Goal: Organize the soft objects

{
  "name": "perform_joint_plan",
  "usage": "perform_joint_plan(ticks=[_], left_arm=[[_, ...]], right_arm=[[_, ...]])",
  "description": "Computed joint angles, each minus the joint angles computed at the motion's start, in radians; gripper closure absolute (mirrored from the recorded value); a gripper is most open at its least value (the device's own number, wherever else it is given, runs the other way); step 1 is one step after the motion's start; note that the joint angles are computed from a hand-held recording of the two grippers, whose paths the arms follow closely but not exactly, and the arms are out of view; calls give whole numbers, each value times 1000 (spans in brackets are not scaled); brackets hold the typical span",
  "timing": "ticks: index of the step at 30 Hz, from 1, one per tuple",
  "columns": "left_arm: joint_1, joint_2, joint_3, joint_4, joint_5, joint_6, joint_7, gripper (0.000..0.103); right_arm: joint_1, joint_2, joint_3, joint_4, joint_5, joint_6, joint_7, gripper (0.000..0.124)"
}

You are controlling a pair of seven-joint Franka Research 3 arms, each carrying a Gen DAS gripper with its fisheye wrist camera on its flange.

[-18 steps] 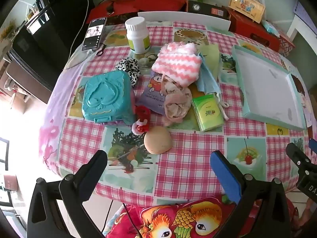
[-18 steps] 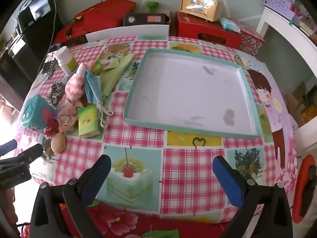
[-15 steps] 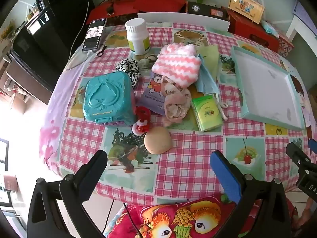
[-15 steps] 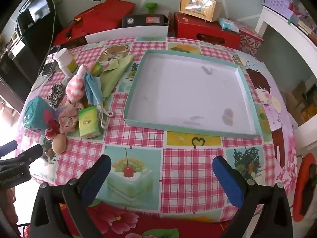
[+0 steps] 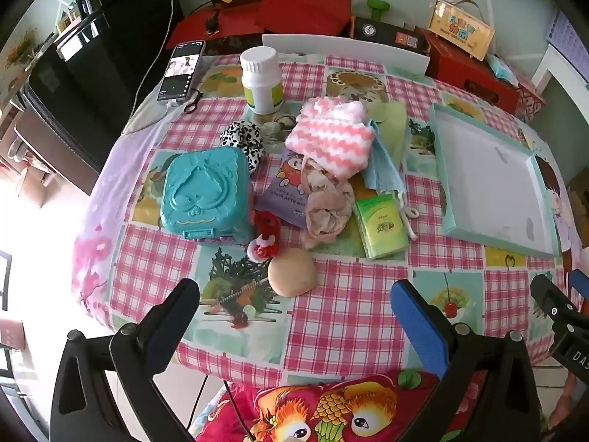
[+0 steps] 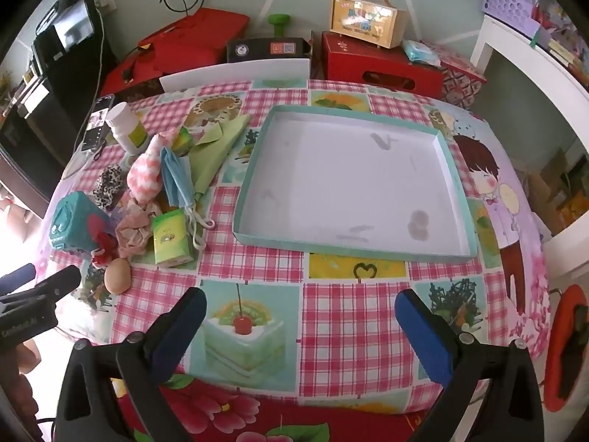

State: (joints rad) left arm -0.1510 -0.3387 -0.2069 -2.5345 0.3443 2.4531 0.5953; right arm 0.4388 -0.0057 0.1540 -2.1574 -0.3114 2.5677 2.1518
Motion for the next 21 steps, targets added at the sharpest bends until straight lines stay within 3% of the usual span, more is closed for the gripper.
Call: perform_joint_plan(ticks=[10, 21], left_arm=[[11, -22, -1, -34, 30, 90, -20, 0], [15, -28, -14, -35, 59, 103, -20, 0]], right_arm=[[5, 7, 0, 5, 8, 4, -13, 21], [9, 9, 0, 7, 9, 10, -15, 21]])
